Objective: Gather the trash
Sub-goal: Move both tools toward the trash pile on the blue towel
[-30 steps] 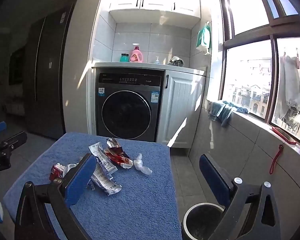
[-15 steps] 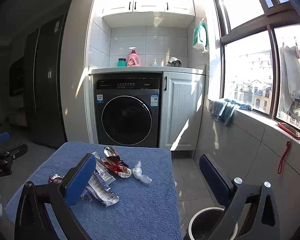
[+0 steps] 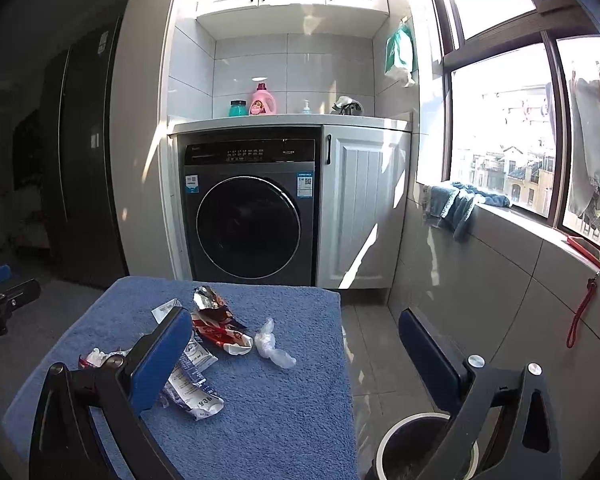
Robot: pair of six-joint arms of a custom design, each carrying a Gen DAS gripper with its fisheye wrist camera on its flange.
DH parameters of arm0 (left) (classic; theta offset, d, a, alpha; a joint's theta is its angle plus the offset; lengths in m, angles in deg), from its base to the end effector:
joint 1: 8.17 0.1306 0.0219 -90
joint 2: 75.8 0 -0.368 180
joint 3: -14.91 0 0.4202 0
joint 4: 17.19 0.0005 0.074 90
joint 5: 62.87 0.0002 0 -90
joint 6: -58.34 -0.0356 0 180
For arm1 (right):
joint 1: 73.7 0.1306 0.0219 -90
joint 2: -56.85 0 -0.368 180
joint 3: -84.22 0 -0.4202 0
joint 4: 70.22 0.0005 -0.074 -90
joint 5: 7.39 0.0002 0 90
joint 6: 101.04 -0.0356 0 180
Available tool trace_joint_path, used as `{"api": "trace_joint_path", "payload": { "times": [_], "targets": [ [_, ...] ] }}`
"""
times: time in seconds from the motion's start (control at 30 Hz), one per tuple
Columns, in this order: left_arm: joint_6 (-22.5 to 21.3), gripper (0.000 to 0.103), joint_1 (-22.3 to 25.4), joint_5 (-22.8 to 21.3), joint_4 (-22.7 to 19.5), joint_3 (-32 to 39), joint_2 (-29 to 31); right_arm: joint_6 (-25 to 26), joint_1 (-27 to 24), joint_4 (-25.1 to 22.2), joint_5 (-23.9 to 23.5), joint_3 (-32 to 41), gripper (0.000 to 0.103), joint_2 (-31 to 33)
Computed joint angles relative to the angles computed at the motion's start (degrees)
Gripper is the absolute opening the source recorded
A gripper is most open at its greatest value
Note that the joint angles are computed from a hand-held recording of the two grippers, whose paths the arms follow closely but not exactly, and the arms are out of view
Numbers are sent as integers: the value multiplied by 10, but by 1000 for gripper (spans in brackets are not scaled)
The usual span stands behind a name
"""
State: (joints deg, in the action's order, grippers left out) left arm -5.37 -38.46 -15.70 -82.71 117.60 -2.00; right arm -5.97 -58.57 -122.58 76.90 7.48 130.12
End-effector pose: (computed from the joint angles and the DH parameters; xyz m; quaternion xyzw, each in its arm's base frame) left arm 0.3292 -0.1648 0.6271 -0.1348 0.8370 0.0891 0.5228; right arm 0.3670 0.1024 0.6512 -0.1728 0.8121 0.0900 0.5501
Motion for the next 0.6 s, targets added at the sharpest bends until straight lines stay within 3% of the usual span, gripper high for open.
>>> {"api": "trace_joint_path", "payload": {
  "times": [0.6],
  "targets": [
    [-13, 103, 87, 112, 37, -31, 8, 6, 0, -6, -2, 34, 103, 57]
  ]
}}
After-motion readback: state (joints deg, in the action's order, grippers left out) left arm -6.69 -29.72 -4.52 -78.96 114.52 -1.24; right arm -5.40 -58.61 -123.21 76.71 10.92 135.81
